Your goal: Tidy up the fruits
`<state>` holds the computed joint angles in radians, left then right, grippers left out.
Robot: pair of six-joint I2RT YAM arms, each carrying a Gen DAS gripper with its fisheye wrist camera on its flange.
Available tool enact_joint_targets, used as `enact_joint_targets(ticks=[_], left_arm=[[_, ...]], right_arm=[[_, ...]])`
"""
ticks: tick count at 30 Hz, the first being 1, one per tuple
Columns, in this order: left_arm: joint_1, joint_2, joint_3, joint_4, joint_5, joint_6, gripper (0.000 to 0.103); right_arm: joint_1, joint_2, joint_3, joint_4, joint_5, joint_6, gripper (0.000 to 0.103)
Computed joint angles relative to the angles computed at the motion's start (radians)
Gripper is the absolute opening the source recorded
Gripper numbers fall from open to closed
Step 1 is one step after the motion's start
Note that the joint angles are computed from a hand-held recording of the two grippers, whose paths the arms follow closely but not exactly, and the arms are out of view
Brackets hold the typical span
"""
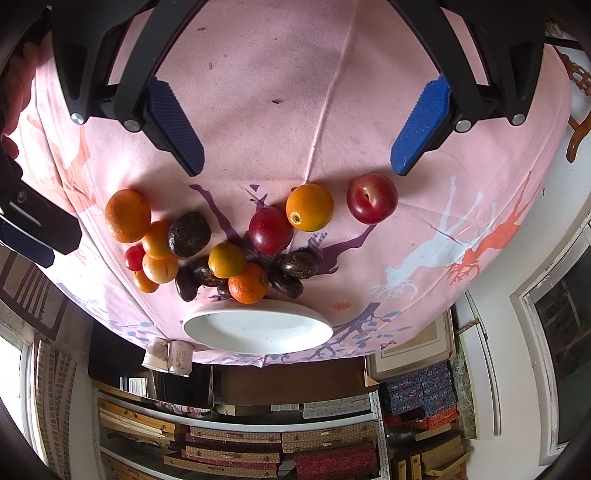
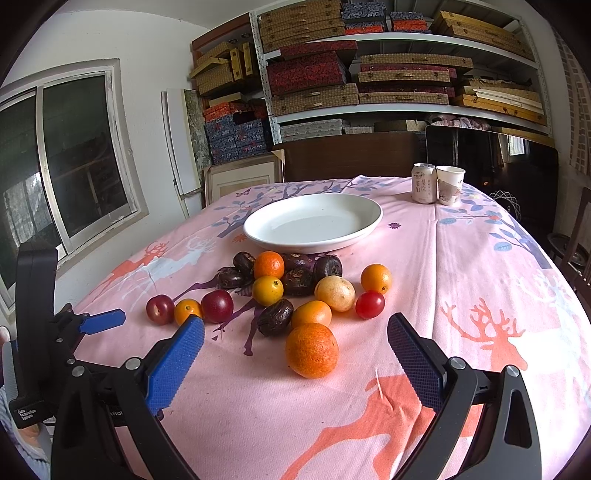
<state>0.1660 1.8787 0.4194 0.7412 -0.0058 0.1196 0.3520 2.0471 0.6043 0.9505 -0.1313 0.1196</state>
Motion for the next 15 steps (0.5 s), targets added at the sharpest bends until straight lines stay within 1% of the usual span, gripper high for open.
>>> enact_joint_targets(ticks=[3, 6, 9, 11, 13, 15], left_arm=[[0.011, 0.007, 0.015, -0.023, 0.02, 0.009, 0.099], [0.049, 0.021, 0.045, -0.067, 0.065, 0.028, 0.099], [0.103, 0.032, 0.091, -0.138, 0.099, 0.052, 0.099], [0.146, 0.038, 0.123, -0.179, 0.129, 0.072, 0.099], [0.183, 0.041, 0.154, -0.227, 0.153, 0.088, 0.099], [0.214, 0.045, 0.181, -0.262, 0.181, 0.11, 0.099]], right_arm=[[0.005, 0.005, 0.004, -0.015, 0.0, 0.014, 0.1], [-0.018, 0.005, 0.038, -0.109, -0.039, 0.011, 0.1], [-0.063, 0.01, 0.076, -0.201, -0.126, -0.01, 0.1], [-0.09, 0.011, 0.086, -0.224, -0.165, -0.021, 0.1], [-0.103, 0.003, 0.086, -0.236, -0.17, -0.034, 0.1], [-0.106, -0.003, 0.095, -0.257, -0.151, -0.049, 0.1]])
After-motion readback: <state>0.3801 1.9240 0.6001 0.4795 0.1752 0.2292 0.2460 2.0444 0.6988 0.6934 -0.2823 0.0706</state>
